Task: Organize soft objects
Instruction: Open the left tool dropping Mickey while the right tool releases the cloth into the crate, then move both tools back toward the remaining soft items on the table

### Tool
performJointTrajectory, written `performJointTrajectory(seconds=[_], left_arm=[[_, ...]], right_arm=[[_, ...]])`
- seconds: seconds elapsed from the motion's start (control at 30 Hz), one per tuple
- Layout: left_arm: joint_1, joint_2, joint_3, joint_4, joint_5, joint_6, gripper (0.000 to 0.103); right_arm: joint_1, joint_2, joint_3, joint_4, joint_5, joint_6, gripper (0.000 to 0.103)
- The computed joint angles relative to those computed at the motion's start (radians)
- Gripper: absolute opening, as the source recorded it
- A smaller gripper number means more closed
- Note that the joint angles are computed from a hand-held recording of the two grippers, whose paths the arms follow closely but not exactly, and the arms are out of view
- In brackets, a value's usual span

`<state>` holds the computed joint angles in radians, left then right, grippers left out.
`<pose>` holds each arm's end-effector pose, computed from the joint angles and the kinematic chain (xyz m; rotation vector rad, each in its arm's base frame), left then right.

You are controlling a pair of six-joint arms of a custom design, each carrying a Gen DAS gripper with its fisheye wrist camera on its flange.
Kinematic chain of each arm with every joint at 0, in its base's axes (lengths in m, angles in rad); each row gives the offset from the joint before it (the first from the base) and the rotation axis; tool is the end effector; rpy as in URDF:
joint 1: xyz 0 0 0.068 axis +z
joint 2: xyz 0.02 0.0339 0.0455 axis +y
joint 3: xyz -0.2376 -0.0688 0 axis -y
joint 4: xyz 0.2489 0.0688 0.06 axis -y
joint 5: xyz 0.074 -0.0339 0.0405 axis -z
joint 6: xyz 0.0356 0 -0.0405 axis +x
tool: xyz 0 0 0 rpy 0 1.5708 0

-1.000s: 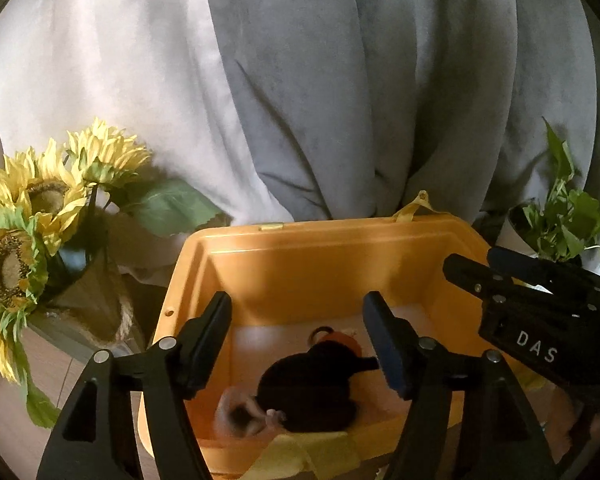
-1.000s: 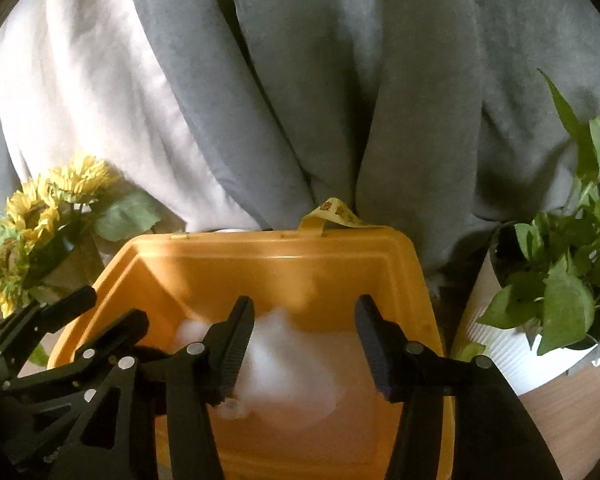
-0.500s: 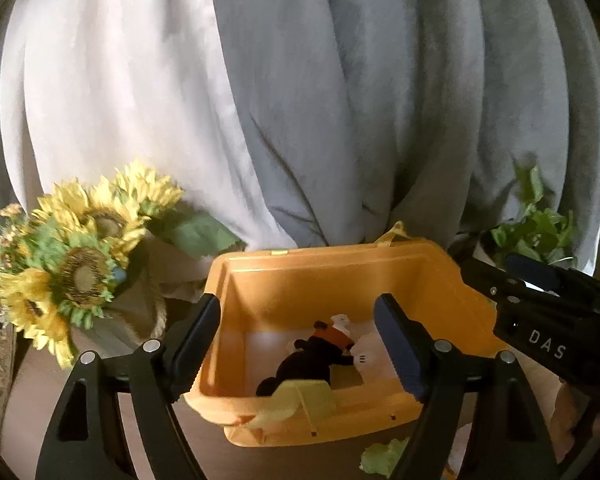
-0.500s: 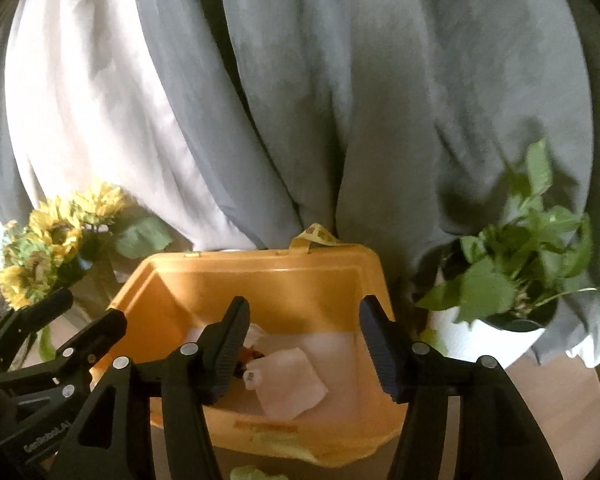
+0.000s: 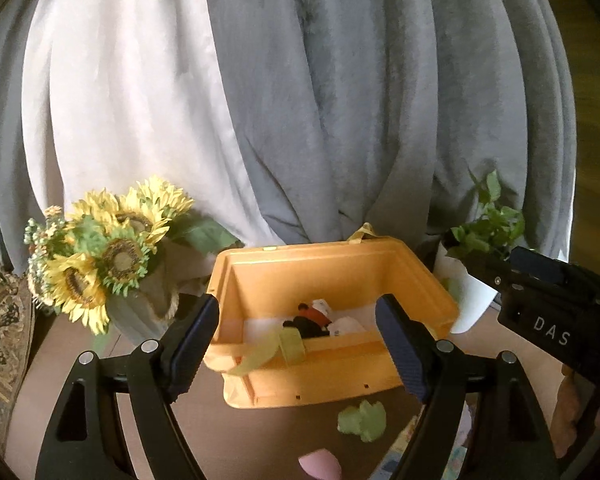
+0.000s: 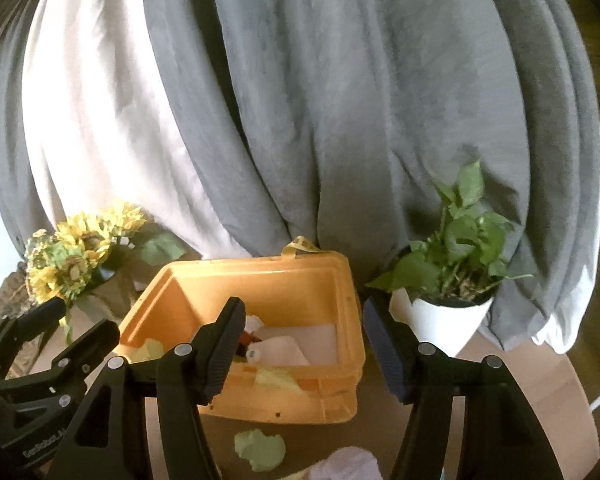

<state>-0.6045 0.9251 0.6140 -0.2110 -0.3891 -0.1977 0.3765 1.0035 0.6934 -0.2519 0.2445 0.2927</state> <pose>0.1928 -0.1168 0.2309 0.1843 2.0433 -0.0905 0.2259 0.0800 0.2372 0.0547 2.1165 0.1378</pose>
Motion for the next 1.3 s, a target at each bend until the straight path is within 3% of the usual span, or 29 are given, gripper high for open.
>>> performJointTrajectory(seconds=[0.33, 0.53, 0.73, 1.0, 1.17, 1.3], left_arm=[[-0.145, -0.207, -0.035, -0.215, -0.122, -0.099, 0.081], [-0.179, -0.343, -0.076, -0.305, -0.118, -0.100, 0.082], [-0.207, -0.471, -0.109, -0.398, -0.123, -0.072, 0.083], [-0.233, -0.625, -0.159, -0.536, -0.093, -0.072, 0.084], [-0.309, -0.644, -0.179, -0.606, -0.133, -0.153, 0.084], [-0.469, -0.615, -0.195, -0.649, -0.258, -0.284, 0.084]], right_arm=[[0.073, -0.248, -0.058, -0.185, 0.069, 0.050, 0.063], [0.191, -0.353, -0.068, -0.300, 0.180, 0.137, 0.063], [0.377, -0.386, -0.054, -0.422, 0.381, 0.287, 0.063], [0.649, -0.345, -0.008, -0.656, 0.616, 0.607, 0.063], [0.765, -0.304, 0.002, -0.782, 0.680, 0.775, 0.063], [0.796, -0.329, -0.018, -0.834, 0.674, 0.815, 0.063]])
